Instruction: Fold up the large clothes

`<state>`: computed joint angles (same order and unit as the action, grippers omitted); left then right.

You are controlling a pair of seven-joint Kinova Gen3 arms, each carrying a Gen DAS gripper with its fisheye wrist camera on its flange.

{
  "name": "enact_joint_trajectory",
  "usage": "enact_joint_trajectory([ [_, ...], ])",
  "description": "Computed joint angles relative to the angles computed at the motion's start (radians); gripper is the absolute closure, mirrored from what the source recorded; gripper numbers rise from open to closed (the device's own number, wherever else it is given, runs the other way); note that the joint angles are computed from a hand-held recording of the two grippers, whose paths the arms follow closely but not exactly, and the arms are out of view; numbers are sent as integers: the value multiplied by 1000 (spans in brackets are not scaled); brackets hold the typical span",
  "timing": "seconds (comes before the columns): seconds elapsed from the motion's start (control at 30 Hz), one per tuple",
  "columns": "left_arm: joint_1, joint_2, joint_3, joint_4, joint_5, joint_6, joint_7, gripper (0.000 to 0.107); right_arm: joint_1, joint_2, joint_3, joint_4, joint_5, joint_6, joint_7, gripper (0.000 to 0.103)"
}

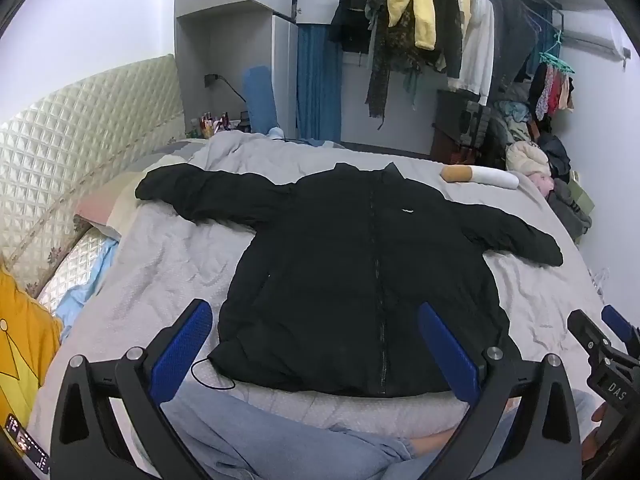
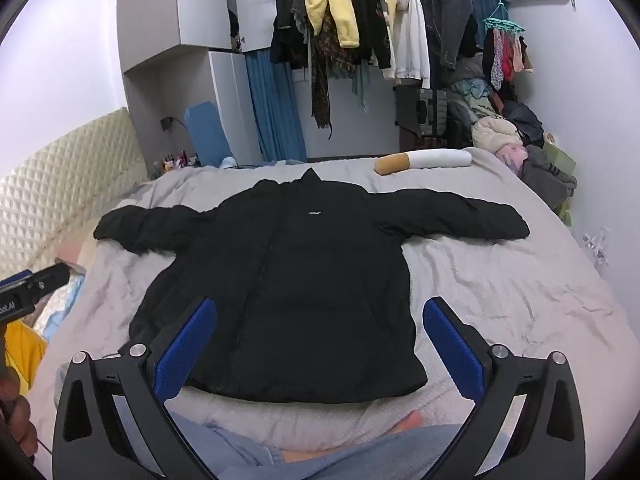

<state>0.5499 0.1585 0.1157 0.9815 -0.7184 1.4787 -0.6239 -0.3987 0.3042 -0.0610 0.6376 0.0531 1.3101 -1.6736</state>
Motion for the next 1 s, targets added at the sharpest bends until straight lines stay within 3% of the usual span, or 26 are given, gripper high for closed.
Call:
enact_joint_trajectory([
  [1.0, -30, 1, -1, 6, 30, -10, -14, 5, -21, 27, 19, -40, 36, 16, -9, 0],
])
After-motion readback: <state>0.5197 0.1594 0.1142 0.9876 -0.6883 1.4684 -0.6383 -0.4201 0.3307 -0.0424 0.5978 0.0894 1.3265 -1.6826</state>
